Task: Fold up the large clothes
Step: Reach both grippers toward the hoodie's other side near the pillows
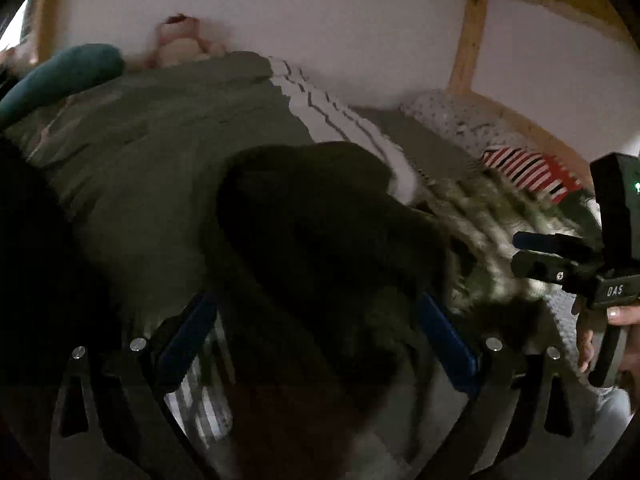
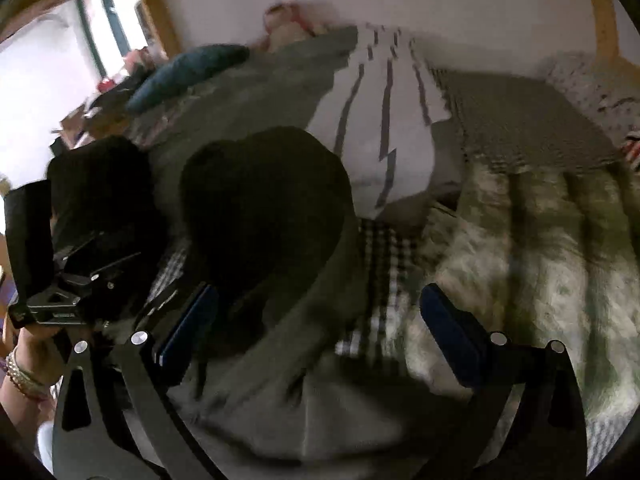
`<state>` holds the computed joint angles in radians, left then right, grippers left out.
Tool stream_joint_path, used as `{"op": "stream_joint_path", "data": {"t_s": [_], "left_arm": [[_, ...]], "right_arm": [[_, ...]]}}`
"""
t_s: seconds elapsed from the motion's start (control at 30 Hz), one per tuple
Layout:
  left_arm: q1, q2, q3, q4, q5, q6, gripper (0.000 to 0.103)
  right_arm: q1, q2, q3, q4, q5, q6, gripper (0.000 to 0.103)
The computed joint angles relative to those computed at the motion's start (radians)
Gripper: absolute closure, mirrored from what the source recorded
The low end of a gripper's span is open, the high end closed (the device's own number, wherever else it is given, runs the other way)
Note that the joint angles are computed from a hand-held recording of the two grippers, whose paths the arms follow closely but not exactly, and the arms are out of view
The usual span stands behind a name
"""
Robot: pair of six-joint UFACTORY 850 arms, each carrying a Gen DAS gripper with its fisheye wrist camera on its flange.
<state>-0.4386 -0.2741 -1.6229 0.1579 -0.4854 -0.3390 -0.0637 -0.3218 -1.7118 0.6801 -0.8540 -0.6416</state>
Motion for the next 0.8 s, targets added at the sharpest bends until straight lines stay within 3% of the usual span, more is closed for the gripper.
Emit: {"op": "stream_joint_path", "data": {"t_s": [0.13,0.17,0.2,0.3,0.37,0.43,0.5,0.63,0.8], "left_arm": [[0.057,-0.168,-0.196,-0.104,-0.108,0.127,0.005],[0.064,-0.187,-0.225,-0.084,-0.134,0.115,0.006],[0.064,-0.214,-0.261,-0.051,-0.158,0.092,0.007],[0.076,-0.297,-0.376,-0.04,-0.243,0.077,0.059],[0.083,-0.317,-0.406,-0.057,-0.264,0.093,0.074],[0.077,-0.313,-0.4,-0.018,-0.264,0.077,0.093],[0.087,-0.279,-0.355,-0.027,-0.222,0.064,0.095],[0.1,-0.194,-0.26,-0.05,-0.128,0.043,0.096],[0.081,-0.119,-0.201,0.035,-0.114,0.0,0.096]], "right_arm": [[0.038,-0.106,-0.097,-0.097,-0.008,0.125,0.004],[0.044,-0.115,-0.099,-0.113,-0.001,0.139,0.01],[0.052,-0.135,-0.114,-0.143,-0.005,0.165,0.03],[0.073,-0.196,-0.167,-0.223,-0.034,0.217,0.061],[0.079,-0.22,-0.189,-0.208,-0.058,0.191,0.079],[0.085,-0.224,-0.19,-0.203,-0.055,0.174,0.086],[0.081,-0.215,-0.176,-0.167,-0.035,0.158,0.092],[0.048,-0.17,-0.114,-0.01,0.005,0.083,0.093],[0.032,-0.105,-0.06,0.116,0.039,-0.025,0.093]]}}
